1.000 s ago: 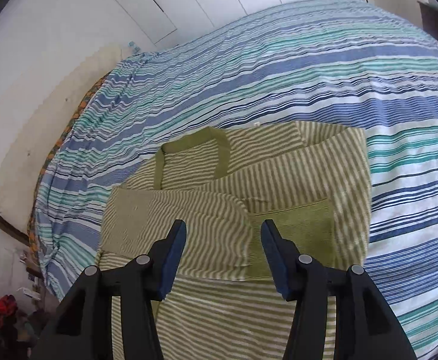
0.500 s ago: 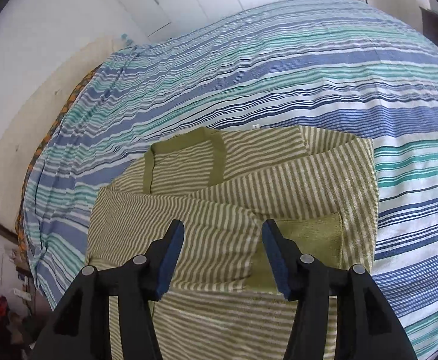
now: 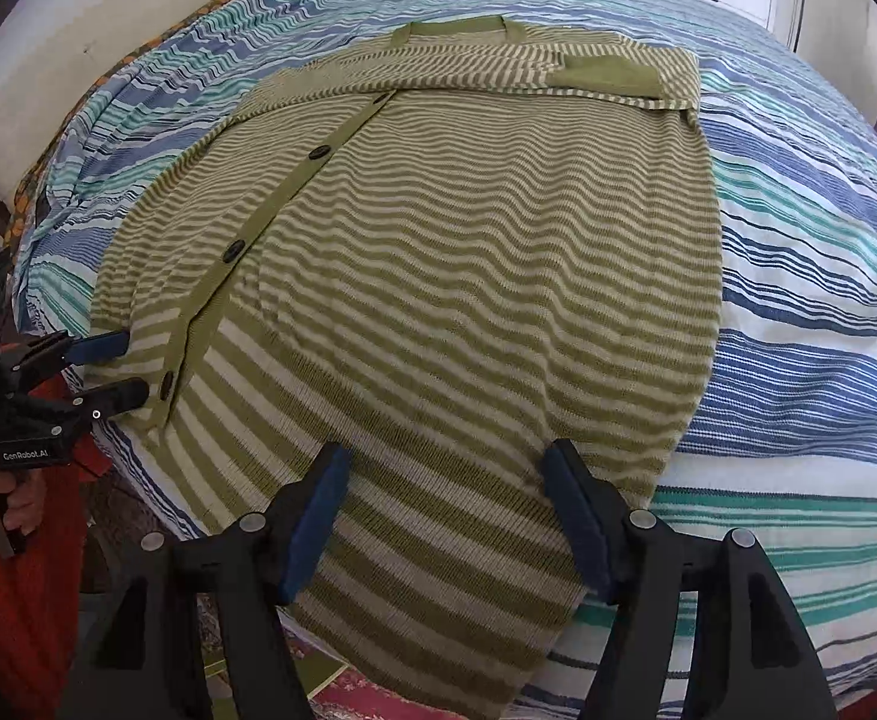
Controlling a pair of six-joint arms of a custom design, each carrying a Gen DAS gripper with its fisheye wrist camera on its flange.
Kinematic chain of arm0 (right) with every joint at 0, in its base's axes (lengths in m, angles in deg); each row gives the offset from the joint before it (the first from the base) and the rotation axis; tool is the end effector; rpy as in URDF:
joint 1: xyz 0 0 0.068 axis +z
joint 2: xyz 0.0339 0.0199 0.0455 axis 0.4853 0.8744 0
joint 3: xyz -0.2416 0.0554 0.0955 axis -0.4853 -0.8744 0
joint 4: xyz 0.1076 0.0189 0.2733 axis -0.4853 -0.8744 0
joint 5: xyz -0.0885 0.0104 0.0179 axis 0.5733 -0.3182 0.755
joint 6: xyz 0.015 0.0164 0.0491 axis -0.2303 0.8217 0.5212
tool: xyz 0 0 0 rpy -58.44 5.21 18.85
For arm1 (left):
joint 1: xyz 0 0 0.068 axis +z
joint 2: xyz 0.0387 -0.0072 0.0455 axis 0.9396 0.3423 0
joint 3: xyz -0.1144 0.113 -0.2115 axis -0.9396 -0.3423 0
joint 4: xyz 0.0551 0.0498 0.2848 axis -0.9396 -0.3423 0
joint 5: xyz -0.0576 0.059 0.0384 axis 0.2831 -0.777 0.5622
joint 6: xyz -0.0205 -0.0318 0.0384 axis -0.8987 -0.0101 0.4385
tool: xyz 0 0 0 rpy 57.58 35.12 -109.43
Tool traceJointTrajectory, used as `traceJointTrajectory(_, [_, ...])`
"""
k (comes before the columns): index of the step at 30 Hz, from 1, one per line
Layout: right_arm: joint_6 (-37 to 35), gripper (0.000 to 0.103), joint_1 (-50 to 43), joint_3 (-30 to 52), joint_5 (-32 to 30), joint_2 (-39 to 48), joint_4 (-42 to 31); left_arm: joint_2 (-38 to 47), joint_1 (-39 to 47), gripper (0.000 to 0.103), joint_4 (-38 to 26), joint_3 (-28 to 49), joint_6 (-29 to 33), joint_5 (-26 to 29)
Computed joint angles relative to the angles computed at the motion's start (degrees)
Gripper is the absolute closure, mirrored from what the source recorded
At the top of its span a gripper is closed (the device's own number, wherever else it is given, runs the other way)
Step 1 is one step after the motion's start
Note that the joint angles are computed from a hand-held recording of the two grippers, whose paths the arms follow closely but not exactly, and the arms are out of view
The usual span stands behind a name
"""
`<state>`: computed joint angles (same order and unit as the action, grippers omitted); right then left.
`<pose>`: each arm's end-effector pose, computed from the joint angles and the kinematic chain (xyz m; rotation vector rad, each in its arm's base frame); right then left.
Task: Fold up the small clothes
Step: 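Move both open grippers to the ribbed hem of the cardigan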
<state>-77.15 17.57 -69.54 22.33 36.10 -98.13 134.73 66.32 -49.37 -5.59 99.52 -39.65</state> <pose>0.1689 -0.0249 0.0776 -0.0174 2.6546 0.2397 0.2190 -0.0252 0.0662 0.6573 2.5720 -0.3363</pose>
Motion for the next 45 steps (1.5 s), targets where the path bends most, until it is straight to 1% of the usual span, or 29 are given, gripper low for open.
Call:
traceJointTrajectory(2, [1.5, 0.028, 1.3, -2.1, 1.8, -3.4, 0.2, -0.4, 1.9, 0.023, -0.7, 0.0, -0.4, 2.4])
traceJointTrajectory(5, [2.0, 0.022, 1.3, -2.6, 1.6, -2.0, 2.5, 0.0, 4.0, 0.023, -0.5, -0.1, -0.6, 4.5])
traceJointTrajectory(8, [2.8, 0.021, 1.5, -3.3, 1.4, -1.8, 4.6, 0.5, 2.6, 0.021, 0.9, -0.4, -1.9, 3.7])
traceJointTrajectory(13, [6.1, 0.021, 4.5, -4.5, 4.2, -5.9, 3.4, -1.0, 0.8, 0.015, 2.8, -2.5, -1.6, 1.6])
traceJointTrajectory(16, [7.1, 0.021, 5.2, -5.7, 5.2, -9.2, 2.1, -1.4, 0.9, 0.014, 2.7, -2.8, -1.3, 1.5])
traceJointTrajectory(22, [8.4, 0.020, 6.7, -7.5, 7.0, -11.9, 2.7, -1.0, 1.4, 0.014, 2.0, -2.3, -0.9, 2.0])
traceJointTrajectory(32, [9.2, 0.016, 8.0, -7.5, 8.2, -10.9, 4.0, -0.8, -0.1, 0.008, 2.5, -2.6, -0.5, 0.8])
traceJointTrajectory(37, [10.2, 0.013, 10.4, -7.5, 10.5, -9.4, 5.4, -0.4, -0.7, 0.005, 2.2, -2.5, 0.1, 0.1])
traceJointTrajectory(45, [10.5, 0.011, 11.1, -7.6, 11.1, -8.2, 7.0, -0.9, -1.9, 0.004, 2.2, -3.0, 0.2, -1.7])
